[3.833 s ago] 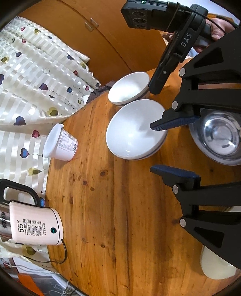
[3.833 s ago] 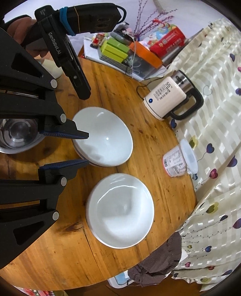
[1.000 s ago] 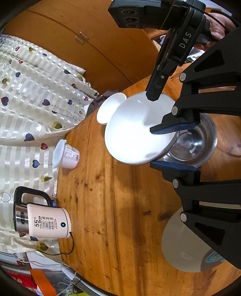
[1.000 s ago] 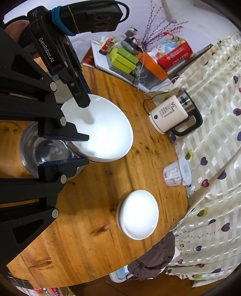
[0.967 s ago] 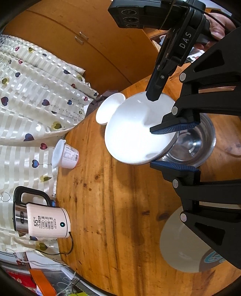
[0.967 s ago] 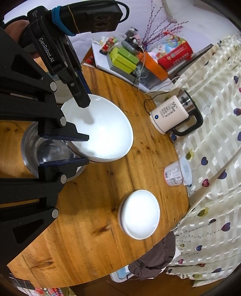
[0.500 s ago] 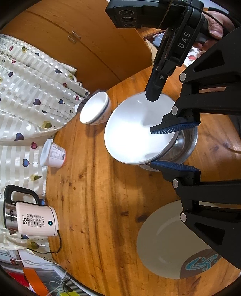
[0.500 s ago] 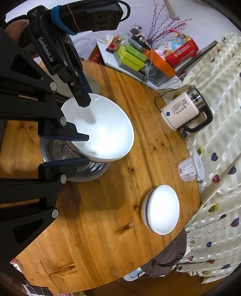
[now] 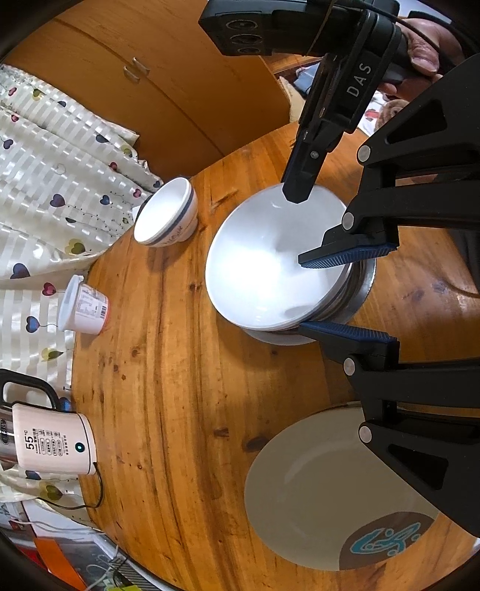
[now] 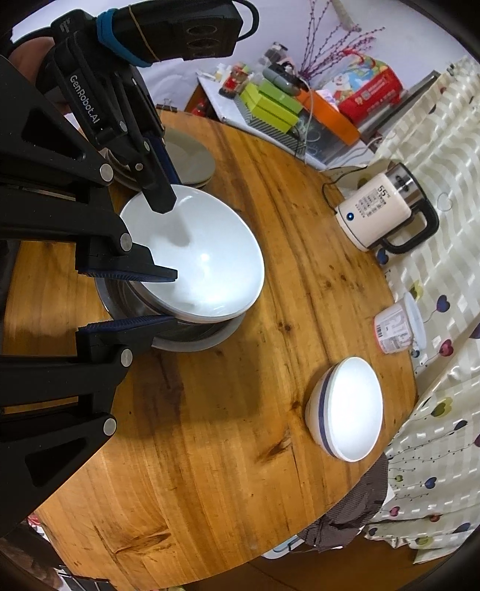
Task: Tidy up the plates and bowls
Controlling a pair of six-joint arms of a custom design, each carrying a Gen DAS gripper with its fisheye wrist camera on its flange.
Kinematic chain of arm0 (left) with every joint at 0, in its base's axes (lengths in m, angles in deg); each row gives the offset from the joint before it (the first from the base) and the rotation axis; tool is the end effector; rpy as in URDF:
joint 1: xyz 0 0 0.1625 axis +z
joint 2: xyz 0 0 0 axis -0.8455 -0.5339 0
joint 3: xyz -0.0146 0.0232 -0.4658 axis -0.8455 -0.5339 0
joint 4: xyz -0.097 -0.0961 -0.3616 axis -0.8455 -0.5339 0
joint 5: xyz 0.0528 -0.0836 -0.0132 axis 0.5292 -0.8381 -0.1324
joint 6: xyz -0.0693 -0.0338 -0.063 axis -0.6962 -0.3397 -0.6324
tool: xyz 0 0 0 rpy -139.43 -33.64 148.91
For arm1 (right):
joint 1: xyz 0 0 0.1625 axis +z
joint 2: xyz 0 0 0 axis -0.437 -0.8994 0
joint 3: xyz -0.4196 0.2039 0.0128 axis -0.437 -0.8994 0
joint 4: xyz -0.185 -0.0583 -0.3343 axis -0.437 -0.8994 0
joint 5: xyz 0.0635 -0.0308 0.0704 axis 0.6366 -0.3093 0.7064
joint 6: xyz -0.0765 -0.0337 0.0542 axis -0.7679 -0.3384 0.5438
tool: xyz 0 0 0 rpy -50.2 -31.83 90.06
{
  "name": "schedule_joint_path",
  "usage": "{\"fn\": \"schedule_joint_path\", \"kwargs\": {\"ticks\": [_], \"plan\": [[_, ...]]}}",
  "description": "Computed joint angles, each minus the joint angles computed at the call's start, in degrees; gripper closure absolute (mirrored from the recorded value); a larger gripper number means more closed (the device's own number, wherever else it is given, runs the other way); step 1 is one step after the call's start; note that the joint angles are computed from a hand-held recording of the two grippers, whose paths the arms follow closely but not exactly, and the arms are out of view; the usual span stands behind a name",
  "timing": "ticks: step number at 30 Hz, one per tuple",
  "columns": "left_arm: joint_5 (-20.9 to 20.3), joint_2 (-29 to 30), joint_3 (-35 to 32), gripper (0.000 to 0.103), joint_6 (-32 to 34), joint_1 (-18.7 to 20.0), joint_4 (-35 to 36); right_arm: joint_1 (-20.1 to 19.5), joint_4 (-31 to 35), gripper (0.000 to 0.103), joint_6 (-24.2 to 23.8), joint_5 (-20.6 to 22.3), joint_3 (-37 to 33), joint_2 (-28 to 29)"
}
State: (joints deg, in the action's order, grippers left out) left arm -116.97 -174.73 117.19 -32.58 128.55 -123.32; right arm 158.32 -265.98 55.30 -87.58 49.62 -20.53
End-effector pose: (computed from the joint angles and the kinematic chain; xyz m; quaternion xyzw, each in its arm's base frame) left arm 0.0093 -0.4455 0.3285 0.3377 0.9319 -0.0710 0.1116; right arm 0.3840 -0.3324 -0.0674 -0.0946 -0.9054 0.3548 0.2132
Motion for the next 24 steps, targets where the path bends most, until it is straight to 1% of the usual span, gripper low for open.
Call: {"fn": "schedule_joint_path", "kwargs": {"ticks": [12,15,24], "plan": [[0.3,0.8,0.0,0.072,0.2,0.3,0.1,-0.7,0.1,0.085,0.5,0.8,0.3,0.3],[0.4,1.0,0.0,0.072,0.3,0.4,0.3,-0.7,0.6,0.083,0.3,0.8,0.3,0.1],[-0.7,1.4,-0.8,0.072,0.4,0.9,1.1,-0.8,0.5,0.083,-0.1,1.4,0.3,0.1]]}}
